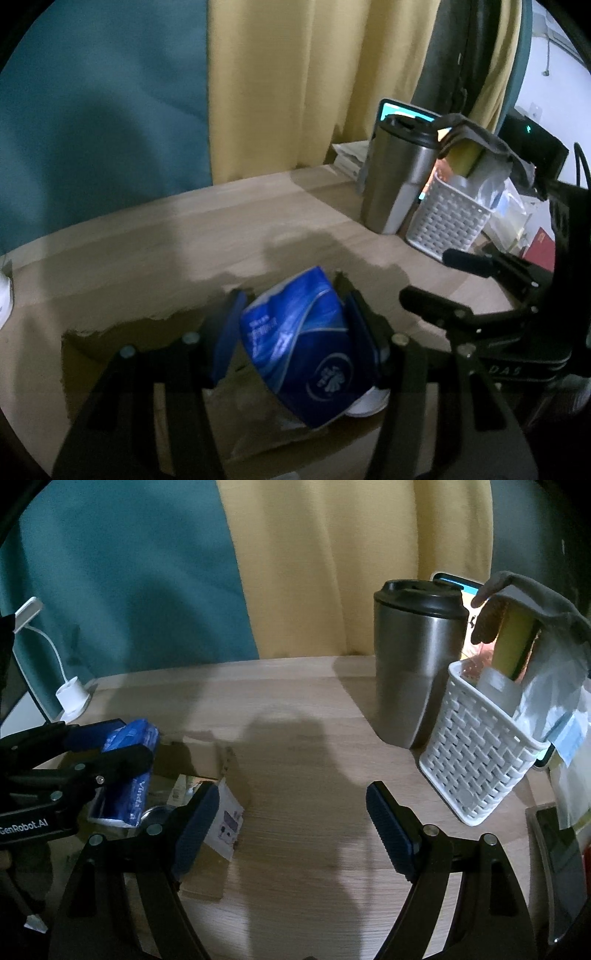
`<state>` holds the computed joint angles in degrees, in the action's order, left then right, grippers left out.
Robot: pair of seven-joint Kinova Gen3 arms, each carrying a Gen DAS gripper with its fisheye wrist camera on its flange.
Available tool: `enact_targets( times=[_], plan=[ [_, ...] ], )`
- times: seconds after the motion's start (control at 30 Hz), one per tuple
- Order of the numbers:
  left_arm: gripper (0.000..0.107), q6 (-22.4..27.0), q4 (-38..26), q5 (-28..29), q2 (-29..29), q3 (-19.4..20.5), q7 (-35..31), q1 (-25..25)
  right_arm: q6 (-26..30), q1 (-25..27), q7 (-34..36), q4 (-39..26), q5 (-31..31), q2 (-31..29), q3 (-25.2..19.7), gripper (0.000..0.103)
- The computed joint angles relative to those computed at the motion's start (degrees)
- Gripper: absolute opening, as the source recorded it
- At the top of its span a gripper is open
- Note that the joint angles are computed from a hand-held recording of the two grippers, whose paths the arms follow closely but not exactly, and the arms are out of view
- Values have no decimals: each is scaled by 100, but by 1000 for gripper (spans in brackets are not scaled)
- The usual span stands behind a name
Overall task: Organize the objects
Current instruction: 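Lower the cartoon tissue pack into the box and open the right tool, then lower the blue tissue pack into the box and open the left tool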
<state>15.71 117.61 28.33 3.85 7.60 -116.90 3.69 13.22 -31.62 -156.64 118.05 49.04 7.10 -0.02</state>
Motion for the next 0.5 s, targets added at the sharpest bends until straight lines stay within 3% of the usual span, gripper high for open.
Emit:
enact_targets(
  times=[0.5],
  plan=[
    [58,79,-204,-46,251,164,-19,-9,-19,97,8,46,-90,5,56,84]
  ],
)
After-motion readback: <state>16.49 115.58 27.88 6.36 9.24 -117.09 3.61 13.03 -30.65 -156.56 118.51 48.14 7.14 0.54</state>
